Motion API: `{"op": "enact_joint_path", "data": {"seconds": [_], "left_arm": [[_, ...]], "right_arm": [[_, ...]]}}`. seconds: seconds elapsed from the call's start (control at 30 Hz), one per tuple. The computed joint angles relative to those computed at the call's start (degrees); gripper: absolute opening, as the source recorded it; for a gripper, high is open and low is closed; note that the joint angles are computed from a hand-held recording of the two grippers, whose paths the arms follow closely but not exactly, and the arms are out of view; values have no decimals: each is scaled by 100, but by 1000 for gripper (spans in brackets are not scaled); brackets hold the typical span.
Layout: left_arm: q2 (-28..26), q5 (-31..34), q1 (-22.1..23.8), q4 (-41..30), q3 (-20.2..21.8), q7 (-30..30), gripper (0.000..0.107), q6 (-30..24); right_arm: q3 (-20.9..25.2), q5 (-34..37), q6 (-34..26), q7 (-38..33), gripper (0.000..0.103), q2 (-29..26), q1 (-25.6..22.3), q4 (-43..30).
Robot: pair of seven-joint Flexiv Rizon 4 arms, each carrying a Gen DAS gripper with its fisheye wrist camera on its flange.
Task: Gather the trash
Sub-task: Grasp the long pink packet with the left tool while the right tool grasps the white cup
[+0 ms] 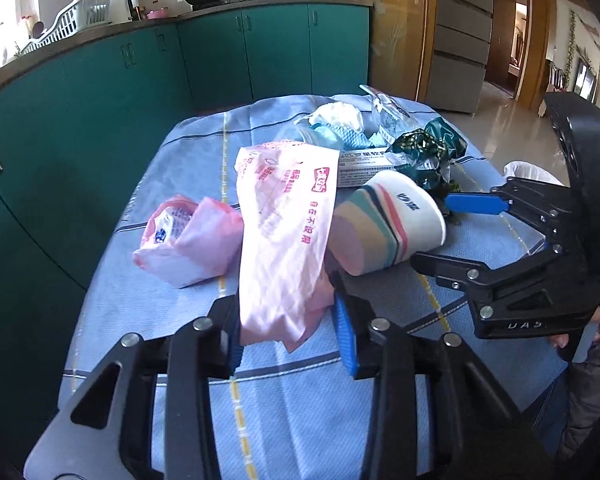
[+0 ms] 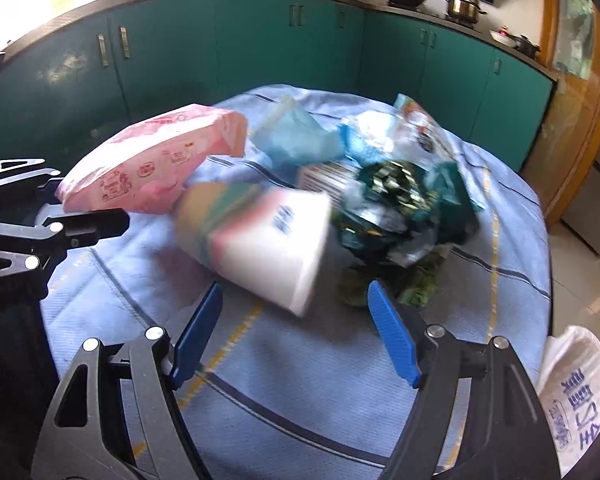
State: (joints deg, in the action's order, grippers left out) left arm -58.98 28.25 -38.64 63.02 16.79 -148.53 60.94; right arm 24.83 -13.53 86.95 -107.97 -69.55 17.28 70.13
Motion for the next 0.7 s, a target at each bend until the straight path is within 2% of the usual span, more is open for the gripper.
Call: {"op": "enact_joint_path", "data": {"seconds": [0.03,0.1,0.17,0.2,0.27,0.43,0.7], "left_arm": [[16,5,-9,25,7,-10,38,-13],[55,19,-10,99,4,-30,38,13],[66,34,-21,123,14,-49,38,16],[63,46,-29,115,24,-61,38,20],[49,60,-31,89,30,-70,38,24],[61,101,-68,91,66,-143,38,34],[197,413,-253,114,234,-467,38,50]], "right_arm": [[339,-30,-163,-144,74,-93,-159,-94],[624,36,-415,-338,63,-162,-273,-206],[824,161,-680,-521,36,-223,-333,-353],[917,225,-802,-615,30,-251,-358,-430],[1027,370,-930,-776,7,-276,-393,-511],[1288,788,-939,-1215,3,-248,-520,-525],[1355,1352,-283,-1595,3,47,-779,-109]]}}
